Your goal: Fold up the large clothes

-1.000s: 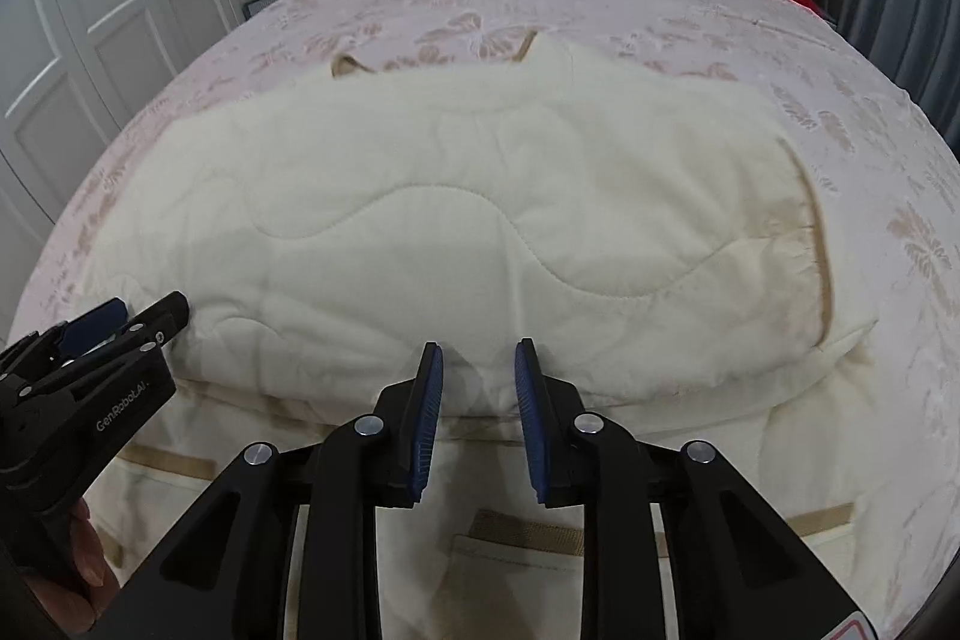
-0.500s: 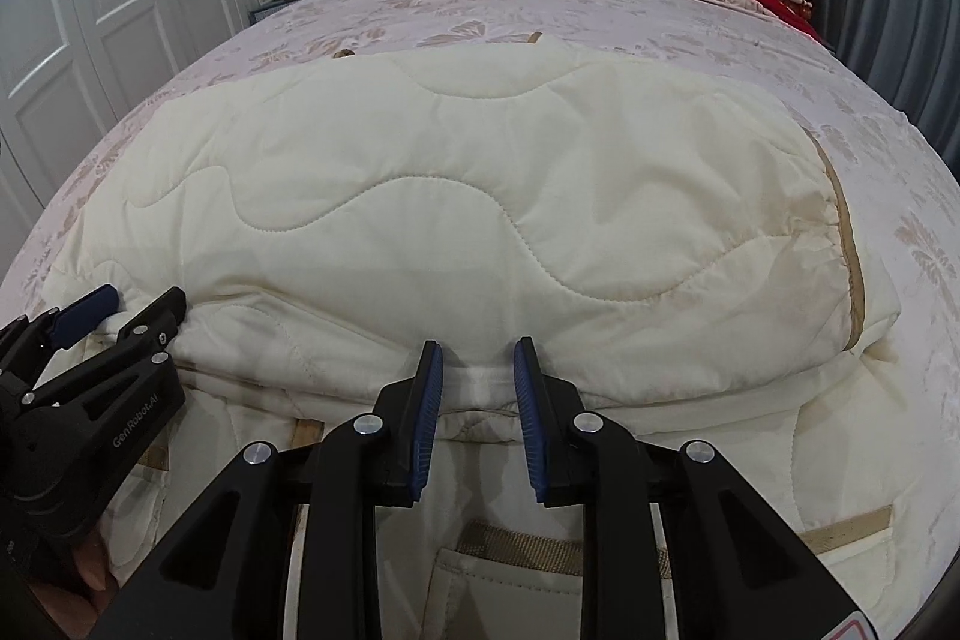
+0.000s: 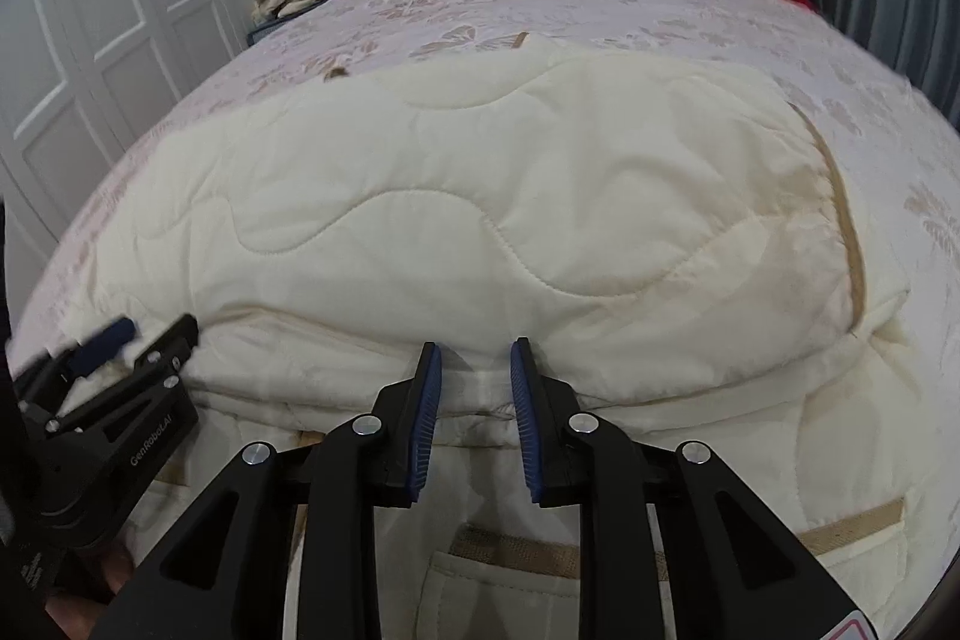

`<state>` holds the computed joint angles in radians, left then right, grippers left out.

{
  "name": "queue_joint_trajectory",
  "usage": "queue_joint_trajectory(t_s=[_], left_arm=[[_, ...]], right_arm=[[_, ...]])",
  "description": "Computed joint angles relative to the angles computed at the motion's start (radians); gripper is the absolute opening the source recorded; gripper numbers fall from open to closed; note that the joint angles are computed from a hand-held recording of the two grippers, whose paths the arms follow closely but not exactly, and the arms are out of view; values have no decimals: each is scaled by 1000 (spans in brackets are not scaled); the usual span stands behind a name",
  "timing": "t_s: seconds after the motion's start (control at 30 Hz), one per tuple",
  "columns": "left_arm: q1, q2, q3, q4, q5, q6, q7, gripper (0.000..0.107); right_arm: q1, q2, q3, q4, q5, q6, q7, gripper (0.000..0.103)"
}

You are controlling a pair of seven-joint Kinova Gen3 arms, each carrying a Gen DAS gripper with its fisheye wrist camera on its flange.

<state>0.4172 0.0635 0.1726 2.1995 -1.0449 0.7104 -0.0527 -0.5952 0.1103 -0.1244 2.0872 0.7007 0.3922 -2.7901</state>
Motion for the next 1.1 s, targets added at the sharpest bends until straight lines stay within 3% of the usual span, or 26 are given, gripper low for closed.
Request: queue_joint_trajectory(t_s=[0.07,0.13,0.17,0.2,0.23,0.33,0.43,0.47,0.53,0.6,0.73,0.8,0.9,0.97,1.03,1.1], left_arm=[[-31,-61,-27,19,67,-65,-81,59],[12,-123,-100,35,129,-65,-152,64],[48,-152,-147,37,168,-40,-192,68],[81,-191,-193,44,208,-14,-233,69],[106,-218,-239,48,249,-5,-273,69],[137,-352,-378,97,371,-22,-395,71],[186,-491,-517,110,493,36,-517,80],[190,-538,-545,114,530,55,-558,83],[172,-630,-577,124,607,104,-639,90],[198,-723,-643,133,676,162,-721,90],[164,-829,-712,163,801,242,-839,90],[188,-880,-732,183,815,273,-818,90],[176,-941,-701,216,842,283,-794,90],[162,-952,-672,221,874,290,-803,86],[164,-959,-676,226,906,287,-833,71],[153,-947,-655,225,923,291,-856,42]], right_arm=[[91,-30,-58,1,-81,16,39,9],[156,-79,-77,14,-160,47,63,9],[161,-101,-67,14,-182,87,75,13],[147,-119,-45,16,-188,128,77,25],[133,-143,-19,26,-180,169,72,29],[67,-253,81,64,-245,250,152,31],[143,-392,50,116,-334,321,273,45],[167,-438,40,131,-363,344,313,55],[240,-531,13,154,-438,424,395,67],[247,-623,53,180,-492,483,476,74],[225,-773,205,243,-599,561,594,75],[233,-815,254,269,-646,572,632,75],[224,-845,348,316,-727,546,687,75],[225,-822,392,344,-770,510,711,75],[251,-822,378,373,-812,471,713,76],[263,-823,371,383,-840,442,732,71]])
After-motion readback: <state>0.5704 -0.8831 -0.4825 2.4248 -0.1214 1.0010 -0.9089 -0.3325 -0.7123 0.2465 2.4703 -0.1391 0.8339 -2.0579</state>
